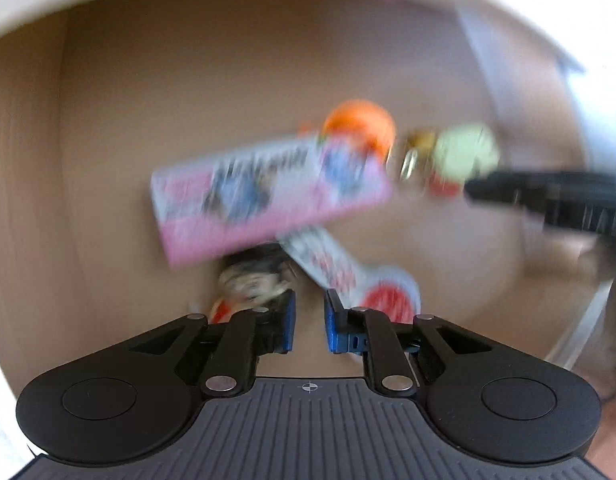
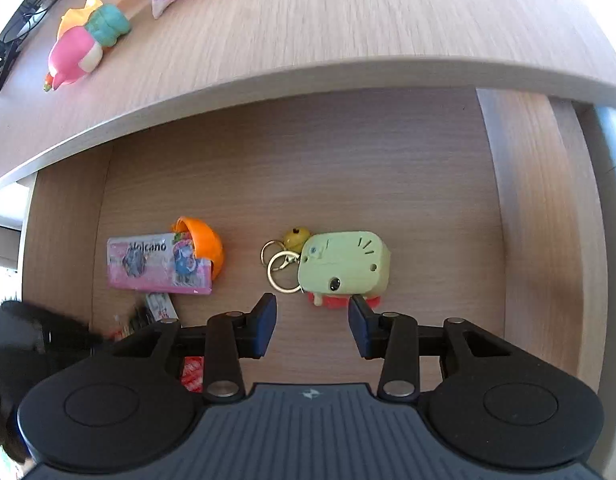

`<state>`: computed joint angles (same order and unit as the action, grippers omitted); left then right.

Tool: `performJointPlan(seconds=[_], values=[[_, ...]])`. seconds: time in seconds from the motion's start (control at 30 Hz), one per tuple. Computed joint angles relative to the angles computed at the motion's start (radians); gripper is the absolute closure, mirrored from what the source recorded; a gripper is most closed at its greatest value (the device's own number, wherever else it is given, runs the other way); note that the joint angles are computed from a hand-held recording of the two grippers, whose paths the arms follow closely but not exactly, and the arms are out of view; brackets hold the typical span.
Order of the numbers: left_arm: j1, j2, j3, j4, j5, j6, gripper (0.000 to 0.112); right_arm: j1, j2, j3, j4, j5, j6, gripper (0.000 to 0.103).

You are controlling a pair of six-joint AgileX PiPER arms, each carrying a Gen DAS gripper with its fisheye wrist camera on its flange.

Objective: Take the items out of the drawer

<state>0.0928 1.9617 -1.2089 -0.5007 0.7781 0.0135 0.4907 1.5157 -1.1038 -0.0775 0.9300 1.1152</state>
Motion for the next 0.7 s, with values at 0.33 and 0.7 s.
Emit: performJointPlan(seconds=[0.33,0.7], values=[[-0.169,-0.259,0.2,0.249,-0.334,0.237,0.094,0.22,-0.16,0.053,-0.344,0.168,0.299,0.047],[-0.086,-0.044,0.007,0.034,0.003,-0.034,0.091,0.229,-0.153,0.096,-0.313,0.132,0.303,0.045]])
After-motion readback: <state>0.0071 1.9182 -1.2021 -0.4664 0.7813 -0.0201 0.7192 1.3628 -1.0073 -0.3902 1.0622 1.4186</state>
